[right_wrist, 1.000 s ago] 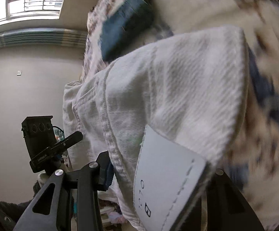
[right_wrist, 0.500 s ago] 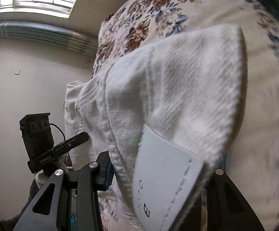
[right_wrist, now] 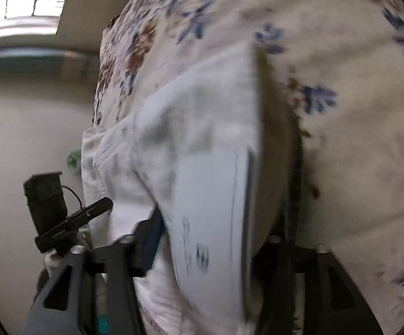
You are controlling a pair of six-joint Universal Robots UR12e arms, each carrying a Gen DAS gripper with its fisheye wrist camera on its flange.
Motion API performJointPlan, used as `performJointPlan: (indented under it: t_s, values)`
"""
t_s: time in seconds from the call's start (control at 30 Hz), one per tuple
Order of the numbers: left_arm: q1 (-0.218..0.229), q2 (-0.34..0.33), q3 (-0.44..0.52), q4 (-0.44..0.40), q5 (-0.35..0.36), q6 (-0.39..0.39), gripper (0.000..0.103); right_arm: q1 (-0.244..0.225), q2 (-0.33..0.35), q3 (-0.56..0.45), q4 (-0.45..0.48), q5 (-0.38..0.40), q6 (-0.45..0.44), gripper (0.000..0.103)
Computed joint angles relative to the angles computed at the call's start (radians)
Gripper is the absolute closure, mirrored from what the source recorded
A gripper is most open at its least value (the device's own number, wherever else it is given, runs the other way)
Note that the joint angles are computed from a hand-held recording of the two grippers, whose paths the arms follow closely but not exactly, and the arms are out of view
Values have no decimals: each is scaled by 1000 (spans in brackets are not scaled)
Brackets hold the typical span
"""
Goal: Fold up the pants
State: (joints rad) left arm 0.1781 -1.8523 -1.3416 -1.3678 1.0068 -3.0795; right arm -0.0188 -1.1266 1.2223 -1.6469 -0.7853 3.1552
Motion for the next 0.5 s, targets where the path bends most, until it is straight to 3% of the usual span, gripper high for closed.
performJointPlan:
  t_s: [0.07, 0.13, 0.17, 0.2, 0.23, 0.27, 0.3, 0.43, 0.5]
  values:
    - [-6, 7, 6, 5, 39, -27, 43, -8, -13, 12, -6, 3, 18, 44]
    - [-19, 26, 4, 28, 108, -47, 42, 5, -32, -3, -7, -88, -10, 26]
    - [-26, 38, -2, 48, 147, -60, 41, 25, -42, -15, -25, -179, -42, 11]
    - [-36, 50, -7, 69, 197, -65, 32, 48, -57, -19, -56, -284, -67, 9]
    - [-49, 67, -19, 103, 245, -69, 15, 66, -74, -15, -86, -375, -81, 9]
    - [-61, 87, -34, 135, 299, -76, 10, 83, -91, -6, -113, -454, -80, 9]
    - [-72, 104, -45, 155, 344, -83, 7, 102, -119, 16, -155, -541, -71, 9]
    - [-116, 178, -75, 160, 465, -133, 5, 140, -228, 89, -238, -737, 11, 8]
    - [-139, 213, -82, 150, 496, -141, 5, 164, -261, 100, -257, -793, 54, 8]
